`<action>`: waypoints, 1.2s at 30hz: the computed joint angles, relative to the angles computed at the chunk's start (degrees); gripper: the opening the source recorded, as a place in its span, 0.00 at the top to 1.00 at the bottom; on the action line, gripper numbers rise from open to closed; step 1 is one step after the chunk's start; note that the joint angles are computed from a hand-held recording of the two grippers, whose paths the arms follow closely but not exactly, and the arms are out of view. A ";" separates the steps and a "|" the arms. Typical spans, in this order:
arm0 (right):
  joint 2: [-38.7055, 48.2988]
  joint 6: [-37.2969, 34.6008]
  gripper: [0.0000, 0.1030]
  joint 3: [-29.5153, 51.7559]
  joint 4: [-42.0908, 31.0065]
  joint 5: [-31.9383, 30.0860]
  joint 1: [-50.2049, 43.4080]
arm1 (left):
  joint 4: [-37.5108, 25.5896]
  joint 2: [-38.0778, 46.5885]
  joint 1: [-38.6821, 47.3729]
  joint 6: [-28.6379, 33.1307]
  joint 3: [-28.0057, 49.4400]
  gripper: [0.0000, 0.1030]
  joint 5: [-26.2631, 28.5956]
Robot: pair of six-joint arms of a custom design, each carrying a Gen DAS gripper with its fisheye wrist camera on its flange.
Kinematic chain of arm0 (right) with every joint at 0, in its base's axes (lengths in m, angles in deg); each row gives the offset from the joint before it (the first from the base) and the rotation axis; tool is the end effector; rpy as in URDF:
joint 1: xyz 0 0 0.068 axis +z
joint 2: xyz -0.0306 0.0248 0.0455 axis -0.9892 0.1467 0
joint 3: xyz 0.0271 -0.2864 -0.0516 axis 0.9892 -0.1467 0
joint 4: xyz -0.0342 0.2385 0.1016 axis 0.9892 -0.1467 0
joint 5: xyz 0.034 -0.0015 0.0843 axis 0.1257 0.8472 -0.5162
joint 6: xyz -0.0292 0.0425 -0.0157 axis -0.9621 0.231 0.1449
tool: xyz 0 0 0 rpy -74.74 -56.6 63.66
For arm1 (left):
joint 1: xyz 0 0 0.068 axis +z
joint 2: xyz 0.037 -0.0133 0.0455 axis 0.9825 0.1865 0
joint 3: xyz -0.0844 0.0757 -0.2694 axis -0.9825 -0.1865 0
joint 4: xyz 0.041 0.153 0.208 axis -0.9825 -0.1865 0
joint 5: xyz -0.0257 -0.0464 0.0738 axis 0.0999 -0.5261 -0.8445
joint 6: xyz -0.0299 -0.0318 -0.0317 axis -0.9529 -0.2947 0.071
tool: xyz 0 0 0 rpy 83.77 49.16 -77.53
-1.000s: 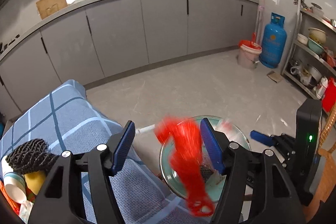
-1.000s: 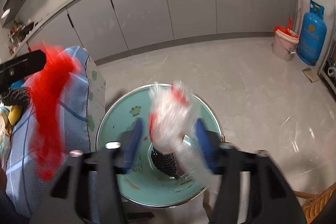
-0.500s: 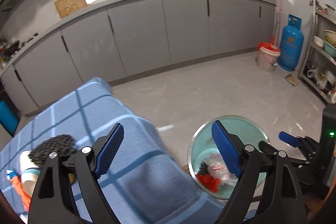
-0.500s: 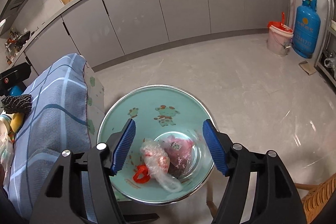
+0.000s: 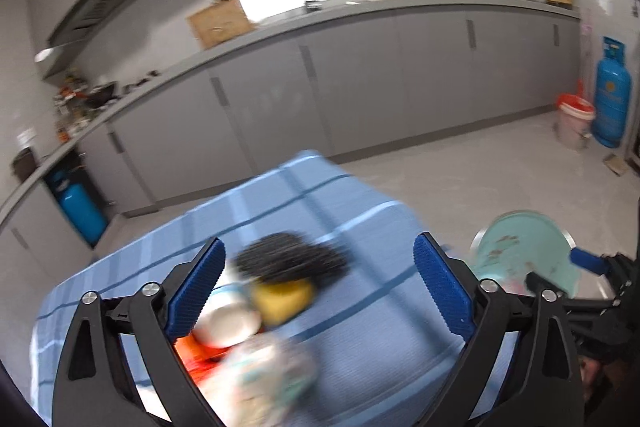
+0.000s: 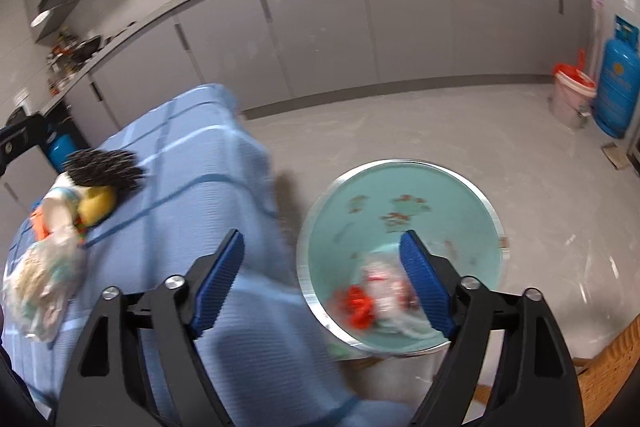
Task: Collect trash
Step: 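Move both open grippers back over the trash on the table, then grasp the white tissue with the left gripper while the right gripper grasps the printed plastic bag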
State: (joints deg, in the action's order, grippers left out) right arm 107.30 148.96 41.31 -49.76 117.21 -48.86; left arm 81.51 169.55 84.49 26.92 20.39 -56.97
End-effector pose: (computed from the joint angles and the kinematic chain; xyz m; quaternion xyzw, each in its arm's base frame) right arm 0.2613 0.1423 0.1402 0.3021 0.8621 -0.0137 0.4067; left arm 0.3753 0.0190 0.2280 0.3233 0.8101 -0.0273 0.4884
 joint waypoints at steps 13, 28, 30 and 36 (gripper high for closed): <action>16.87 -2.06 0.09 31.99 -14.88 1.98 11.71 | -3.94 18.21 21.95 1.92 17.50 0.06 -10.26; 35.21 -5.38 0.05 63.39 -28.04 -0.08 15.71 | -11.01 24.21 26.90 -2.24 24.40 0.06 -8.71; 36.45 -5.45 0.06 64.77 -29.47 -1.70 15.36 | -11.50 24.72 27.19 -2.22 24.55 0.05 -8.18; 36.74 -6.98 0.43 63.83 -30.35 -8.24 14.52 | -16.21 26.30 26.71 -2.20 27.02 0.06 -6.97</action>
